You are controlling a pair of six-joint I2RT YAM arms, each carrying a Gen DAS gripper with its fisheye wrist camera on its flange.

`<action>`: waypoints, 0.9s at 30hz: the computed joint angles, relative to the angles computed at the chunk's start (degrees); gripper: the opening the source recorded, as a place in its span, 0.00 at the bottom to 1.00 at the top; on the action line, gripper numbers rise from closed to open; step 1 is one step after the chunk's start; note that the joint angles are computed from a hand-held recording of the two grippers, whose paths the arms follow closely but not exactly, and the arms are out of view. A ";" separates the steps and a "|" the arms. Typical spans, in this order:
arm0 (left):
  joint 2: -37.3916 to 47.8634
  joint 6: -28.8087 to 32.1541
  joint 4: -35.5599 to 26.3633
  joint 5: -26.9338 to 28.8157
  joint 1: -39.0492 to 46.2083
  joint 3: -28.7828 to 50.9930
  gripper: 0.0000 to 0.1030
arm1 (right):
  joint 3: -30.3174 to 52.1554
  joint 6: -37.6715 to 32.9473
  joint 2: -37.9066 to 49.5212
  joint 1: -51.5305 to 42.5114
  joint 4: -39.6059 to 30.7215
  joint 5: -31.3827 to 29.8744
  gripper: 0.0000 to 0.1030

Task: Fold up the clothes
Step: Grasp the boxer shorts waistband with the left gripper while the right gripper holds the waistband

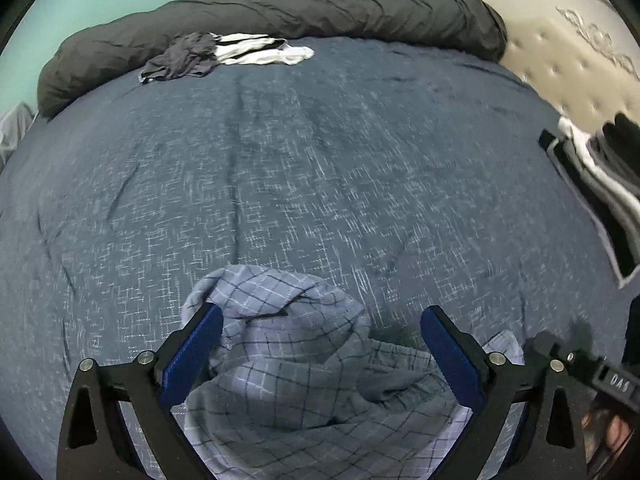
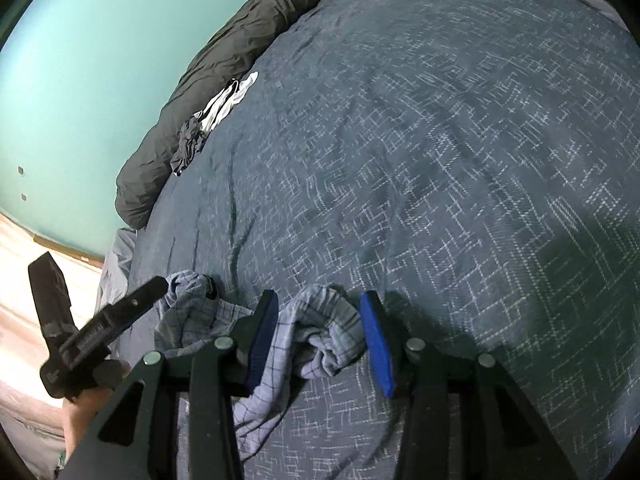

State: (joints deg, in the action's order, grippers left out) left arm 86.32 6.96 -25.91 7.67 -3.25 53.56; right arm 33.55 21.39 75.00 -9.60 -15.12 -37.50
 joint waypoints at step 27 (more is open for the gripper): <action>-2.03 7.14 -3.14 5.25 4.53 -0.79 0.10 | 1.28 0.29 6.11 1.74 2.11 -1.33 0.42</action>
State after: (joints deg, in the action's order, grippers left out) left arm 84.28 14.10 -29.05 12.92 1.28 52.77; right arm 34.83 21.68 81.11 -7.86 -13.02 -38.83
